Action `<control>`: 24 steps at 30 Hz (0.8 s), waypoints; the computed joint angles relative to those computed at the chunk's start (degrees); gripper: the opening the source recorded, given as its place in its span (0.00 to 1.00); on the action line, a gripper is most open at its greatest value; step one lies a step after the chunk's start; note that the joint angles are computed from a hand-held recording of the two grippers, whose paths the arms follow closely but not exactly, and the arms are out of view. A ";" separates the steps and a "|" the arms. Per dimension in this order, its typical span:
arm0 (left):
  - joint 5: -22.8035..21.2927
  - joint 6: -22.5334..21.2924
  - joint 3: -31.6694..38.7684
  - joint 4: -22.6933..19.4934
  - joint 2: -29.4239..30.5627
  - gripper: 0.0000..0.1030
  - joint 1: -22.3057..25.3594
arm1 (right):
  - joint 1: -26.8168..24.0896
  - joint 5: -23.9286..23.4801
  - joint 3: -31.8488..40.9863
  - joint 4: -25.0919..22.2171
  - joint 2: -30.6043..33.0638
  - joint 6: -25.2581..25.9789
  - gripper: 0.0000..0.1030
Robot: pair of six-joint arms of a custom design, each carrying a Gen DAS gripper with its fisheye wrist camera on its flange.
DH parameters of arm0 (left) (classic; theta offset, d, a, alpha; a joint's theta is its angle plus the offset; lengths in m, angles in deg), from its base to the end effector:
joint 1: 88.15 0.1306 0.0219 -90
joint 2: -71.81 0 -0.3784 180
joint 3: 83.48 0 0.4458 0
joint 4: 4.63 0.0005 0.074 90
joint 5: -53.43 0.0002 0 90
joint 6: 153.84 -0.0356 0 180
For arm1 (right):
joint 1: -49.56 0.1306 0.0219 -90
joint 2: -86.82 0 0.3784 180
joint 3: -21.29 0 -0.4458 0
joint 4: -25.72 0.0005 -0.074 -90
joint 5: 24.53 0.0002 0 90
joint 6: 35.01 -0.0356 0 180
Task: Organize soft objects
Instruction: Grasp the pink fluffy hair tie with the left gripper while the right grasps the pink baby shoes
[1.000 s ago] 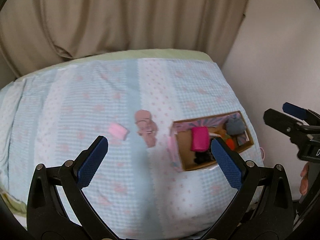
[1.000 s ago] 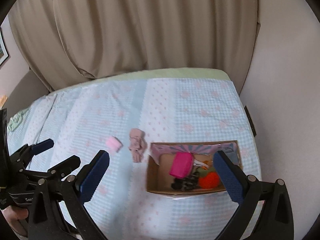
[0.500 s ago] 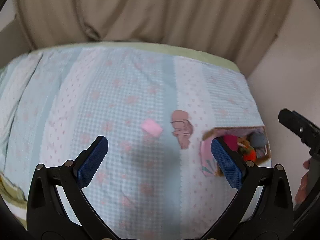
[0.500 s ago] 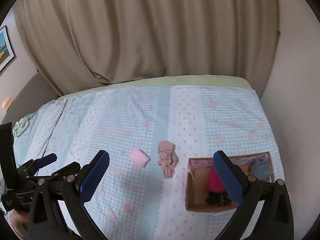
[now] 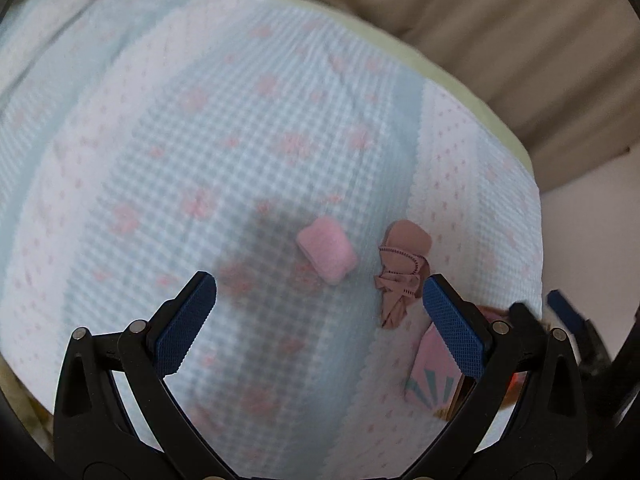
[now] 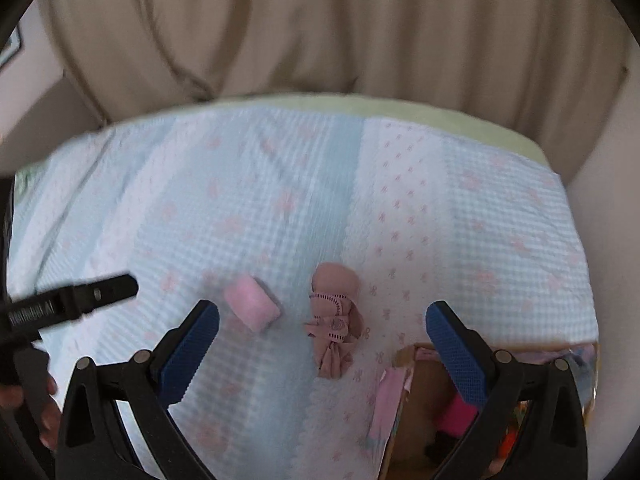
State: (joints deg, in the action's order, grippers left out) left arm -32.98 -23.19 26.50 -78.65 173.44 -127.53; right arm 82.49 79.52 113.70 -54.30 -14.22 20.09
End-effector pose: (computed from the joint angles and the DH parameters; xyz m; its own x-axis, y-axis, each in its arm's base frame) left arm 0.4498 -0.3728 0.4661 -0.9598 -0.0533 -0.2754 0.0367 0.9495 -0.3117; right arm 0.3625 0.2239 0.5060 -0.8870 0.0868 -0.4536 0.0746 0.9962 0.0448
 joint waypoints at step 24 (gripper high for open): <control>4.55 8.98 8.02 1.97 22.09 0.72 -0.91 | -6.78 -15.37 -9.21 4.33 13.84 9.99 0.69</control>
State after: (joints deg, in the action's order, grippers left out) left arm -28.43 -14.21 34.52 -76.68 195.53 -128.44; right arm 75.71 64.15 104.49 -49.97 -0.38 30.07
